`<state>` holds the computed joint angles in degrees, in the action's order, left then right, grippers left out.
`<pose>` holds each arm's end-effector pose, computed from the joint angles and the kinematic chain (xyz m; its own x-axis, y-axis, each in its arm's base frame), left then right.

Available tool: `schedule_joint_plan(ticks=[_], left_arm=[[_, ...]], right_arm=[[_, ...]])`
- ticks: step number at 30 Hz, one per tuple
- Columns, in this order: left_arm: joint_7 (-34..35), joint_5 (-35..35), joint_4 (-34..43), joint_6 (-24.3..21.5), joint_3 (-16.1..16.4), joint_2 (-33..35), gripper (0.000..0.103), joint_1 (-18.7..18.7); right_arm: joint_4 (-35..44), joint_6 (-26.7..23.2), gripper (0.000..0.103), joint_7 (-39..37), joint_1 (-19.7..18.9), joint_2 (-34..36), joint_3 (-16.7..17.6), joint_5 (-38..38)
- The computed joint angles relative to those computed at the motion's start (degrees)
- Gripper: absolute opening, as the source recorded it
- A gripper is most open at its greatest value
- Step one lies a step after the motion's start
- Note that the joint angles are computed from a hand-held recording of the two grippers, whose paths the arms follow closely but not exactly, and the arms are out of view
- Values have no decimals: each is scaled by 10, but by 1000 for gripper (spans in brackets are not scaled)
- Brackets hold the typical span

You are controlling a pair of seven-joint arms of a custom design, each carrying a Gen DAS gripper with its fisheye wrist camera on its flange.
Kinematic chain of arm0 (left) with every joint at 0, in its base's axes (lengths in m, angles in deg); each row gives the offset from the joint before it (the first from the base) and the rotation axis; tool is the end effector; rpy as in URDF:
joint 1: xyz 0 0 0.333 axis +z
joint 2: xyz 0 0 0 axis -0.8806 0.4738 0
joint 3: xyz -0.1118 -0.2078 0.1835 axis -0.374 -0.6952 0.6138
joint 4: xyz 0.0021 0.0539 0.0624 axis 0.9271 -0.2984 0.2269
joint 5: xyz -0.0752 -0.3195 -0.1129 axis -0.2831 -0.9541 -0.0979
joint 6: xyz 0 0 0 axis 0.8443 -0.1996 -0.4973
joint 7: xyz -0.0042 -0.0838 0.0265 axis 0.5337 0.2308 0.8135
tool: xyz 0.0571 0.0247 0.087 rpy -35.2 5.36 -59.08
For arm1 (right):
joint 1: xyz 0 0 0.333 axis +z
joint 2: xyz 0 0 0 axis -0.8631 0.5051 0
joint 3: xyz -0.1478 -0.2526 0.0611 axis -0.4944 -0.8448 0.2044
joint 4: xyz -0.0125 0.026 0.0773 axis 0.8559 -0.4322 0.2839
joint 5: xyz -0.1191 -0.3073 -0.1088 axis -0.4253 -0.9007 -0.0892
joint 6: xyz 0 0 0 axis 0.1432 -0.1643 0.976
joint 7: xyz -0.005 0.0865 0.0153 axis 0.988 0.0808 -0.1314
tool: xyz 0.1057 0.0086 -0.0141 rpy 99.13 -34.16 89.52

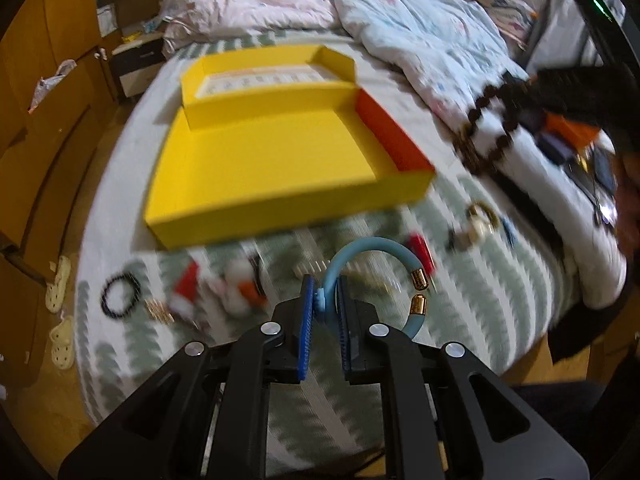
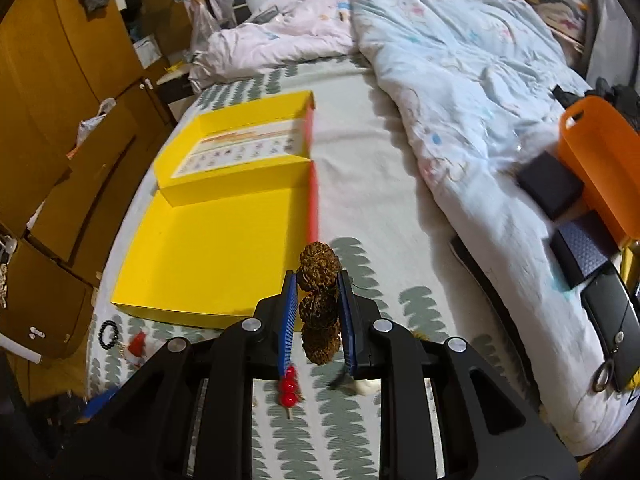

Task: Organize jewelry
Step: 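Lift the bangle with left tool while right tool lifts the seed bracelet out of the tray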

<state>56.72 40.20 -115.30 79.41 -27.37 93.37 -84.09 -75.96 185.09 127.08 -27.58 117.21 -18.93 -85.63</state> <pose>0.6369 -0.3622 0.4145 -0.5777 -0.8095 0.1044 -0.7218 0.4470 -0.5284 0.6303 0.3567 0.4997 -0.3285 -0.9330 -0.1469 -0.7519 0.3524 -0.5572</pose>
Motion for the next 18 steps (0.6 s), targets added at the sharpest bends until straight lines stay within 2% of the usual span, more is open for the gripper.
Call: schedule_joint_plan(ticks=[5,8,15,18], left_arm=[[12,2,-74,18,-6,-26,12,-5],[9,16,-94,23,1,-24,12,-18],[-5,34,-44,-25,10,21,12,-33],[-12,45,-37,-27,15,31,12,-39]], right_arm=[[-48,21,21,0,-17,-14,8,13],[-34,19,20,-14,-28,2,12,27],[-9,38,20,-53,-61,45,20,71],[1,39,20,-68,-73,62,21,89]])
